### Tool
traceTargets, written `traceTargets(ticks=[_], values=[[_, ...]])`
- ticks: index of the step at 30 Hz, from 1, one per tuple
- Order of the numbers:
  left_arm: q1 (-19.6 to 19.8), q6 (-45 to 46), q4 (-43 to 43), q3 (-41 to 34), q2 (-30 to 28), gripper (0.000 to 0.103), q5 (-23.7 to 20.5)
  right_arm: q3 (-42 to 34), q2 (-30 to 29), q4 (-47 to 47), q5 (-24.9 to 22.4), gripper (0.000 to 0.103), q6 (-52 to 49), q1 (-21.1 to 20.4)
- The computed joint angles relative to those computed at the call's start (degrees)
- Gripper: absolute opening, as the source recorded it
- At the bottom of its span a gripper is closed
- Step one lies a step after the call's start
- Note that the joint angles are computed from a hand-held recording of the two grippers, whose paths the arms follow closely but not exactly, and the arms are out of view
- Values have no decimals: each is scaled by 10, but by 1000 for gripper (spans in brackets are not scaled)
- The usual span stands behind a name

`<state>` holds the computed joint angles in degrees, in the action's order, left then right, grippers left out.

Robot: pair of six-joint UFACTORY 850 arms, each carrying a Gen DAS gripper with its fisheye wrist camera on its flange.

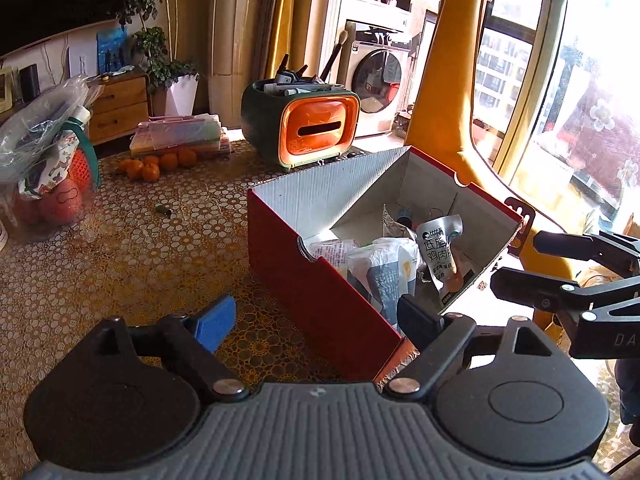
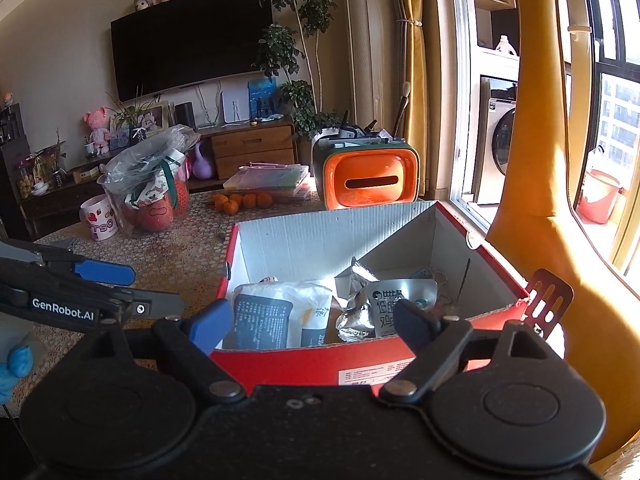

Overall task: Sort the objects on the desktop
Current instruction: 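Withdraw both tools from the box back over the table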

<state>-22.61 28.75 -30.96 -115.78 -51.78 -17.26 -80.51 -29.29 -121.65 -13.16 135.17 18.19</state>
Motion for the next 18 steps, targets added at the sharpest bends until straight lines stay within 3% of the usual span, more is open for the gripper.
traceTargets(ticks=[3,10,18], values=[[1,14,-14,23,13,103,18,11,7,-26,-9,94,24,5],[2,68,-54,67,41,103,49,25,16,-56,-22,102,47,20],[0,75,-59,108,68,103,67,42,29,-26,-51,103,28,37]])
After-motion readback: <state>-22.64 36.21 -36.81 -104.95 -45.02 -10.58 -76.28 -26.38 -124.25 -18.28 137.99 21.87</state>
